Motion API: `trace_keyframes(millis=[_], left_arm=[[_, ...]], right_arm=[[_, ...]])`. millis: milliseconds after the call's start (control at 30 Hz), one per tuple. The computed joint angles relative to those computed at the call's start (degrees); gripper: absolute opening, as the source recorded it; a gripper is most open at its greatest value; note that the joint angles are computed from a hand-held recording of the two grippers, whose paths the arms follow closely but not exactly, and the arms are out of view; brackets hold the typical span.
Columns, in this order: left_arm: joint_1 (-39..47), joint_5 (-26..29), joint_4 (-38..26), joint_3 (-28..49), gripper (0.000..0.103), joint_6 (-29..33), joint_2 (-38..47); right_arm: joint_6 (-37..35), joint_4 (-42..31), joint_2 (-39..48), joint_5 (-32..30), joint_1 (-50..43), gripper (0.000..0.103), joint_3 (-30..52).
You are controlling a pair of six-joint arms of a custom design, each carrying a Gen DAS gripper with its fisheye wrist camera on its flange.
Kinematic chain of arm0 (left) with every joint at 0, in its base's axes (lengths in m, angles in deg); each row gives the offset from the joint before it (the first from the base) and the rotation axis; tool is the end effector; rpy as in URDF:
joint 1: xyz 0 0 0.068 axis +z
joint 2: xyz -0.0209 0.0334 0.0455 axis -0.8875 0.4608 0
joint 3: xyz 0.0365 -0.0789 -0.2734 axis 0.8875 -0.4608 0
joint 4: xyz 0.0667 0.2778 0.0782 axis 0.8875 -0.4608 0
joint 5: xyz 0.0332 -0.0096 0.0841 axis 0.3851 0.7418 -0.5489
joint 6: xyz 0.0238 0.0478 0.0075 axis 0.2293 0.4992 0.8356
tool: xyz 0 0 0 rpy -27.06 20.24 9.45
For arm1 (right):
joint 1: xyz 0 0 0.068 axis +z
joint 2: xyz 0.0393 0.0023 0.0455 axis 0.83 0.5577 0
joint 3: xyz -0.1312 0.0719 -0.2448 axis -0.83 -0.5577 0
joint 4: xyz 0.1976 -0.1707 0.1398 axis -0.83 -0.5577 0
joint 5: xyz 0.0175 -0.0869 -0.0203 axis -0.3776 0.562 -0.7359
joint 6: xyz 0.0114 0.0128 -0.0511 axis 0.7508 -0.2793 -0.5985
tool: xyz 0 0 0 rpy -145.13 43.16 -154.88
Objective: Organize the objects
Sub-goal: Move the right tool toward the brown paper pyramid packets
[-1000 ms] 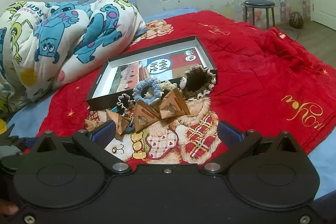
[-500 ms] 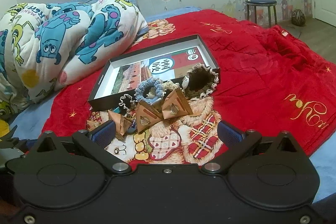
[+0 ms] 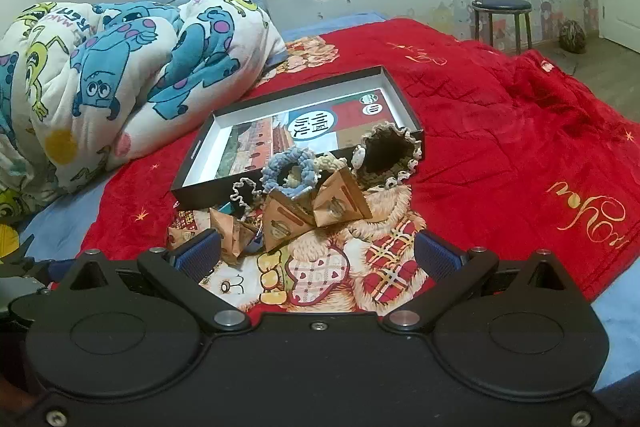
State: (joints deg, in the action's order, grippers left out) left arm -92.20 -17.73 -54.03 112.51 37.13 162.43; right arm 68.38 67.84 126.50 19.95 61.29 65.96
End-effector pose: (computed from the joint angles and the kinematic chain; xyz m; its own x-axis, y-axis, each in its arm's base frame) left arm 0.2663 -0.1379 0.1494 -0.6796 0.1698 -0.7136 0.1393 0.9850 0.1017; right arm 0.2356 0.0263 0.1522 -0.6071 0.1812 -0.7737 -0.0589 0.9607 0.2712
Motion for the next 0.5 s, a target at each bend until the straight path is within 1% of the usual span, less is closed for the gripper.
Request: trace_keyframes(millis=[100, 333, 433, 500], left_arm=[[0.34, 1.3, -0.37, 0.3, 0.103, 0.51, 0.45], [1.61, 3.48, -0.73, 0.35, 0.103, -1.1, 0.44], [1.0, 2.15, -0.24, 0.04, 0.103, -1.04, -0.11], [1.16, 2.6, 0.31, -0.28, 0.103, -1.07, -0.67]], right_arm=[[0.09, 0.3, 0.29, -0.24, -0.05, 0.103, 0.04], [0.21, 1.03, 1.19, -0.3, 0.24, 0.103, 0.35], [-0.06, 1.26, 1.58, 0.0, 0.54, 0.103, 0.44], [-0.15, 1.45, 1.48, -0.4, 0.54, 0.103, 0.38]])
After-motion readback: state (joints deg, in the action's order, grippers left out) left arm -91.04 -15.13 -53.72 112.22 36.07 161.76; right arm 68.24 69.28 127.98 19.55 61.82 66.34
